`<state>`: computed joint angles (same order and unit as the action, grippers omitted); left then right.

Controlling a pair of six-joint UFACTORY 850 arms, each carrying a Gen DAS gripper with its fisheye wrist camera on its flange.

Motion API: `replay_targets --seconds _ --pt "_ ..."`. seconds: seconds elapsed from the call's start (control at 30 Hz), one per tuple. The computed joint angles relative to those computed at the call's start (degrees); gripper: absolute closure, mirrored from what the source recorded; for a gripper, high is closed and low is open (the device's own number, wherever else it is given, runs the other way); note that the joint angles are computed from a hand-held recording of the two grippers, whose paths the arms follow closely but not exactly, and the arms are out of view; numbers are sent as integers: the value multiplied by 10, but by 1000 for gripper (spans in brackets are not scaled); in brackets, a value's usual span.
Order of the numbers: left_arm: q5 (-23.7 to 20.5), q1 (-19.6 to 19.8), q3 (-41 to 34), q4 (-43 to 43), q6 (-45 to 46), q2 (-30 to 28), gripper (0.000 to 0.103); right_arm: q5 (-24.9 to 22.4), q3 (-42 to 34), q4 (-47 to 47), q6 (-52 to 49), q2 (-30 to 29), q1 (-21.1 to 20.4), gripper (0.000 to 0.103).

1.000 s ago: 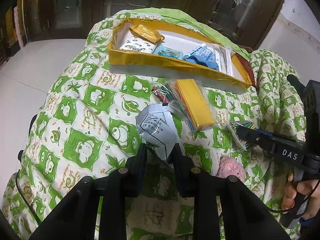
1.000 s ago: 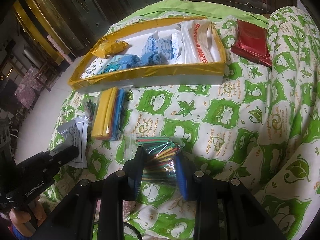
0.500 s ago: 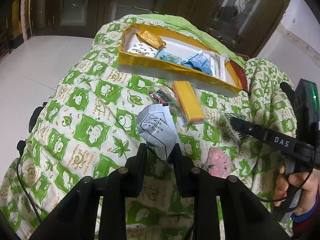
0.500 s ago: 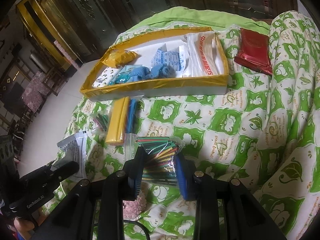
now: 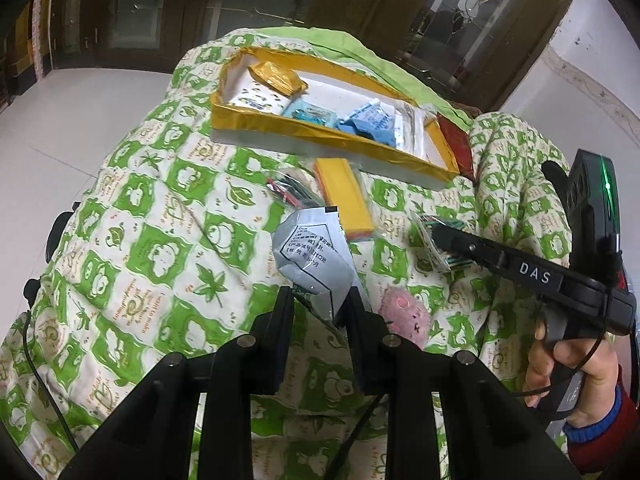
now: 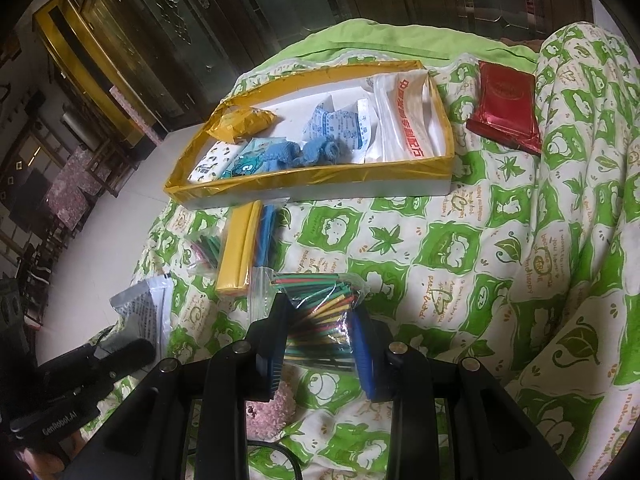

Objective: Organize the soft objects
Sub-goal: 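Hold the white sachet and clear stick bag in both grippers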

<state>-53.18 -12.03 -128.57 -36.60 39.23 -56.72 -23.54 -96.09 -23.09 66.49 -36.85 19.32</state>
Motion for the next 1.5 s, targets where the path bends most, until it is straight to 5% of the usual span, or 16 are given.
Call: replay_targets --seconds 0.93,1.5 --pt "-19 -3 5 -22 15 7 78 1 7 -41 39 7 2 71" --pt "-37 -10 -75 2 7 -30 78 -16 9 -137 114 21 3 71"
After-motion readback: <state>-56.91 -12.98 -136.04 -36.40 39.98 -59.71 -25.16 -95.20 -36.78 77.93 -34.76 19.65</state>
